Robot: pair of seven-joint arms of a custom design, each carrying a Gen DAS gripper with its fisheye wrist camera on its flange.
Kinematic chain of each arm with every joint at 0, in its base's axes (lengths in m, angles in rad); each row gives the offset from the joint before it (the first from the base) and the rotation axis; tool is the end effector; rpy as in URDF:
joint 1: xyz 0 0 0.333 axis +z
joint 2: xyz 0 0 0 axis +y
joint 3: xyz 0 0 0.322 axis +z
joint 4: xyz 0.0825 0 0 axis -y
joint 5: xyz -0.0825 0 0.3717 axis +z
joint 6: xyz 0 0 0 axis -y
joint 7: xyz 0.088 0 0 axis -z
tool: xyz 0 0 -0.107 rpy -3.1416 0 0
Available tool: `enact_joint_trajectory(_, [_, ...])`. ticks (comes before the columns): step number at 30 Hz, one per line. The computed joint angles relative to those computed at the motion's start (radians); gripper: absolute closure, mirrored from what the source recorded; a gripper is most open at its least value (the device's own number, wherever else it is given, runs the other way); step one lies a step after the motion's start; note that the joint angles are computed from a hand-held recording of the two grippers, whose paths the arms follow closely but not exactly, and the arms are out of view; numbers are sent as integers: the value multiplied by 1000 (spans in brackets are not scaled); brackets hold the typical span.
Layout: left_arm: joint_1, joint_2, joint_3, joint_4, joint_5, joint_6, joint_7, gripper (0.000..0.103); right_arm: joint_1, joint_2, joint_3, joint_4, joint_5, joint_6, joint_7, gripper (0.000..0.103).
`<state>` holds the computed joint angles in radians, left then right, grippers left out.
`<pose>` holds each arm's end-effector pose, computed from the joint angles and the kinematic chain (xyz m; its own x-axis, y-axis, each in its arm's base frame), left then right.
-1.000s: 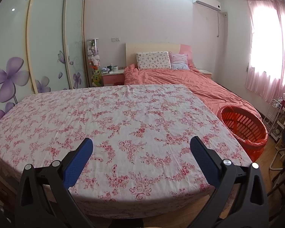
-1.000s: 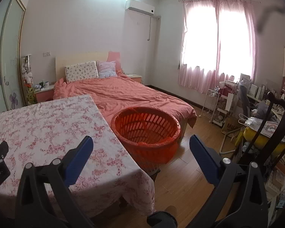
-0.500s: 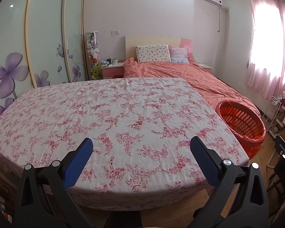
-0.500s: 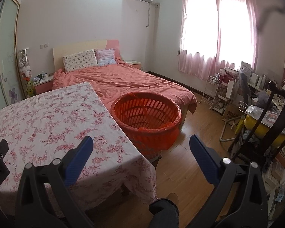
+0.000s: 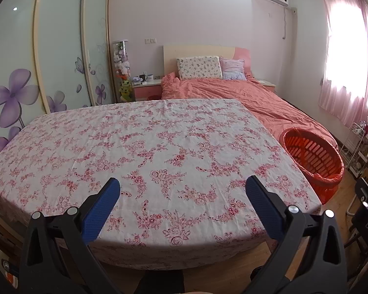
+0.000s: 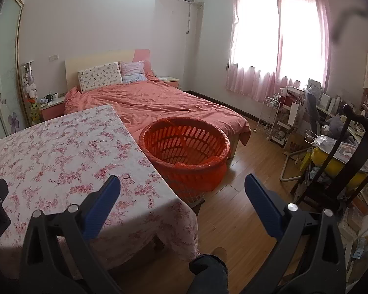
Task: Collect trash
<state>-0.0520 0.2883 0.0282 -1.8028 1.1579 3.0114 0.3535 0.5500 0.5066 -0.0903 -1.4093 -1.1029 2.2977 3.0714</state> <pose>0.6489 -0.0845 0.4717 0.1088 -0.9939 -0.0197 -0.5358 -0.0419 -0.8433 0.6576 0.3202 0.4730 -0.4144 -0.9084 0.0556 -0.4858 0.1691 -0.8576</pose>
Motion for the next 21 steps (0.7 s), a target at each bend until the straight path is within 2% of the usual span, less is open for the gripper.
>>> enact_joint_trajectory(21, [4,-15,2,-12,34,29,-31,2,4,-6,0,-8,-7,4,11,4])
